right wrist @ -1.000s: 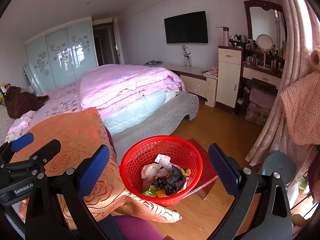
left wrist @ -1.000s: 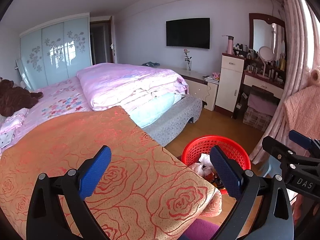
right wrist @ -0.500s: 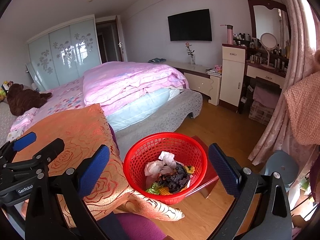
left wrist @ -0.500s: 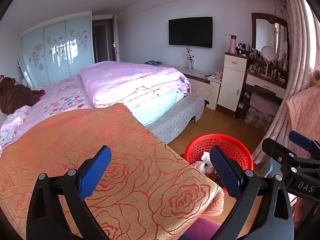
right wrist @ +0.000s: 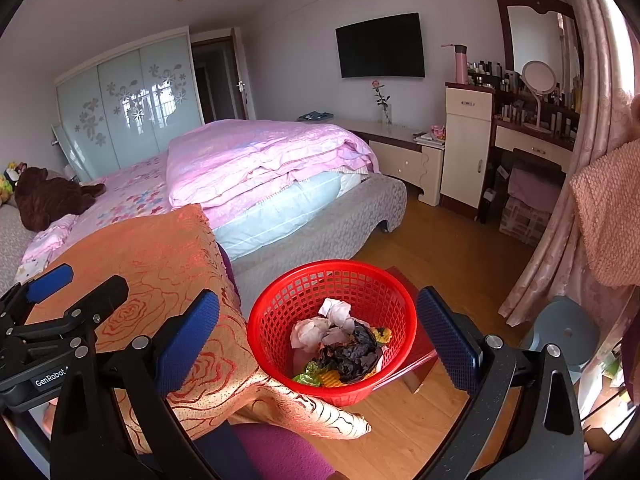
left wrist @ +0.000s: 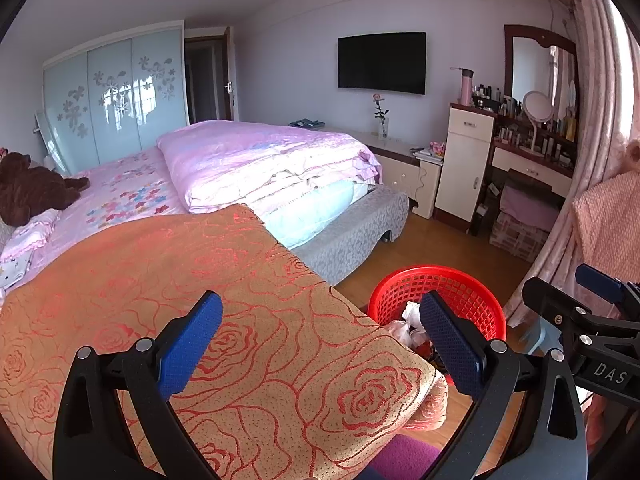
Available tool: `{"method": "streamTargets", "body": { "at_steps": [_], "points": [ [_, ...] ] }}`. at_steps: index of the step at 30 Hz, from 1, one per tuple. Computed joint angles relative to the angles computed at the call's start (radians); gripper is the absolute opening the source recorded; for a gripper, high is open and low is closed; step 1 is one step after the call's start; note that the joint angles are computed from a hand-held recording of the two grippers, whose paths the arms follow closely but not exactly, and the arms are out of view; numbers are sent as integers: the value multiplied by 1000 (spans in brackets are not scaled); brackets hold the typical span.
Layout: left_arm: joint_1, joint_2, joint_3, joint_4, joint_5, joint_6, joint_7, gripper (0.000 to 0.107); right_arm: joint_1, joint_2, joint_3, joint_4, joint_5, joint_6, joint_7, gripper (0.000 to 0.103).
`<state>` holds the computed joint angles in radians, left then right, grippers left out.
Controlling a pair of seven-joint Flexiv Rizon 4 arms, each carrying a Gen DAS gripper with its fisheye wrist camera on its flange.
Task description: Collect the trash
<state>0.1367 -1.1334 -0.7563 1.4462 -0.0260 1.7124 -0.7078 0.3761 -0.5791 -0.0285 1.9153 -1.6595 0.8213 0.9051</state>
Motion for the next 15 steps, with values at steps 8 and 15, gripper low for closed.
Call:
{"method": "streamTargets", "body": {
  "at_steps": [8,15],
  "points": [
    [1,0,-1,-1,1,-1,0,95,-1,-1,0,0,-1,3,0,96],
    [0,0,1,0,0,-1,-1,95,0,-4,0,-3,2,5,-2,96]
  ]
}}
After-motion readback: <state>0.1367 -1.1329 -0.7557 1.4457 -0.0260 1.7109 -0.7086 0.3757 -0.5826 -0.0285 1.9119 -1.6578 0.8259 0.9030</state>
